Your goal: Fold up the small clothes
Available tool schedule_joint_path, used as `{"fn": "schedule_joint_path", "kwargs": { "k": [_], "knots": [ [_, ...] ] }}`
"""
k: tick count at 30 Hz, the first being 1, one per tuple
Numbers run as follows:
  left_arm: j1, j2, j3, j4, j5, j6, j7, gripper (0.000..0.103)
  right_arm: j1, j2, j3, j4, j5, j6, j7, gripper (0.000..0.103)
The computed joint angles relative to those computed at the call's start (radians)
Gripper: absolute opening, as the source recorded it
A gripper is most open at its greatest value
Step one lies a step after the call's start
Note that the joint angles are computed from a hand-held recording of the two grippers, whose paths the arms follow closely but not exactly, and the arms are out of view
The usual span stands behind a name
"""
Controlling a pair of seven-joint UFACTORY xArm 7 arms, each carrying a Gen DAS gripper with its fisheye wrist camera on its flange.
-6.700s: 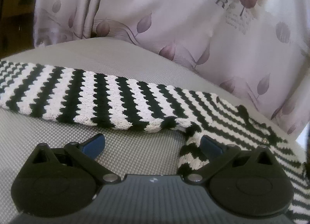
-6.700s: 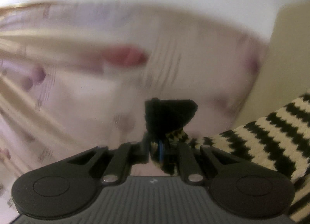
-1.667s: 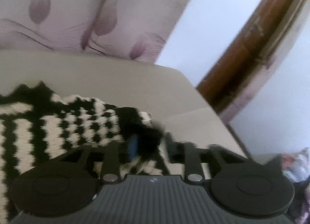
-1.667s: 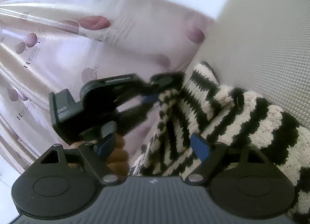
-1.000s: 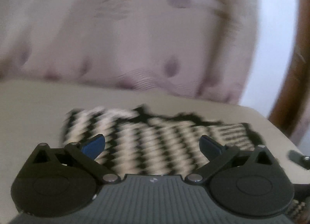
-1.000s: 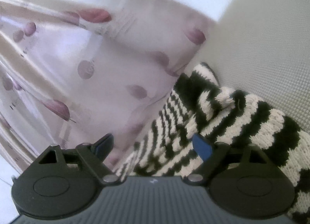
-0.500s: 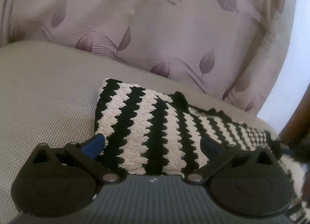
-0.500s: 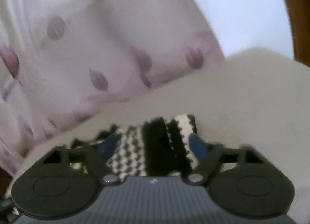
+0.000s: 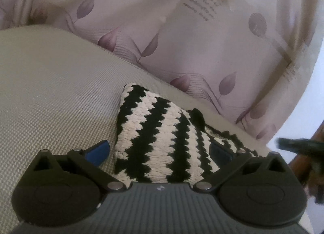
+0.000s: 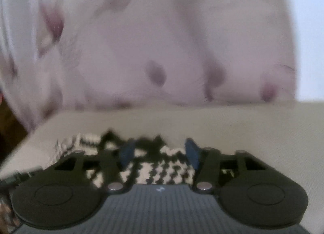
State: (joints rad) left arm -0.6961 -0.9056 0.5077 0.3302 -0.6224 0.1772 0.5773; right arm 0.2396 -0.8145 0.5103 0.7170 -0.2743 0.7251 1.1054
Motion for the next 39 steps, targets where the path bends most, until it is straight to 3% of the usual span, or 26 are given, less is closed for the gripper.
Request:
{"fn": "schedule_joint_path", "kwargs": {
  "k": [3, 9, 10, 12, 13, 14, 17, 22, 24, 27, 30, 31, 34, 37, 39],
  "knots": [
    [0.009, 0.013, -0.013, 0.001, 0.002, -0.003, -0.017, 0.103, 0.024, 0.148, -0.071, 0.026, 0.002, -0.019, -0.137, 0.057],
    [0.016, 0.03, -0.023, 0.005, -0.002, 0.0, -0.031, 0.103, 0.046, 0.277, -0.153, 0.002, 0.02, -0.133, -0.222, 0.055],
    [0.017, 0.031, -0.025, 0.005, 0.001, -0.001, -0.03, 0.103, 0.058, 0.297, -0.169, -0.001, 0.036, -0.157, -0.24, 0.05],
    [0.016, 0.032, -0.027, 0.005, 0.004, -0.001, -0.029, 0.103, 0.053, 0.33, -0.16, 0.011, 0.024, -0.185, -0.248, 0.028],
    [0.016, 0.033, -0.027, 0.005, 0.003, -0.001, -0.031, 0.103, 0.051, 0.343, -0.153, 0.026, 0.016, -0.181, -0.251, 0.023],
    [0.014, 0.033, -0.025, 0.006, 0.001, -0.002, -0.033, 0.103, 0.035, 0.356, -0.128, 0.048, -0.015, -0.157, -0.237, 0.017],
    [0.007, 0.035, -0.021, 0.005, -0.002, -0.011, -0.036, 0.103, -0.009, 0.399, -0.045, 0.116, -0.164, -0.071, -0.185, 0.013],
    [0.012, 0.034, -0.026, 0.002, 0.011, -0.012, -0.04, 0.103, -0.052, 0.453, -0.006, 0.144, -0.372, -0.038, -0.017, 0.011],
    [0.012, 0.033, -0.025, 0.001, 0.011, -0.011, -0.044, 0.103, -0.027, 0.446, -0.048, 0.122, -0.377, -0.084, -0.006, 0.011],
    [0.014, 0.032, -0.024, 0.002, 0.016, -0.007, -0.042, 0.103, 0.039, 0.352, -0.189, 0.013, -0.221, -0.248, -0.038, 0.015],
    [0.013, 0.033, -0.023, 0.003, 0.015, -0.007, -0.043, 0.103, -0.023, 0.148, -0.177, -0.094, -0.18, -0.308, 0.047, 0.016],
    [0.014, 0.034, -0.024, 0.003, 0.016, -0.006, -0.043, 0.103, -0.015, 0.105, -0.18, -0.104, -0.161, -0.284, 0.025, 0.016],
    [0.015, 0.035, -0.025, 0.004, 0.017, -0.005, -0.043, 0.103, 0.03, 0.051, -0.162, -0.074, -0.111, -0.096, -0.109, 0.016],
    [0.014, 0.035, -0.023, 0.003, 0.017, -0.005, -0.041, 0.103, 0.086, 0.023, -0.161, -0.101, -0.021, -0.034, -0.191, 0.016],
    [0.017, 0.038, -0.025, 0.004, 0.019, -0.003, -0.038, 0.103, 0.075, 0.045, -0.121, -0.099, 0.0, 0.045, -0.208, 0.016]
  ]
}}
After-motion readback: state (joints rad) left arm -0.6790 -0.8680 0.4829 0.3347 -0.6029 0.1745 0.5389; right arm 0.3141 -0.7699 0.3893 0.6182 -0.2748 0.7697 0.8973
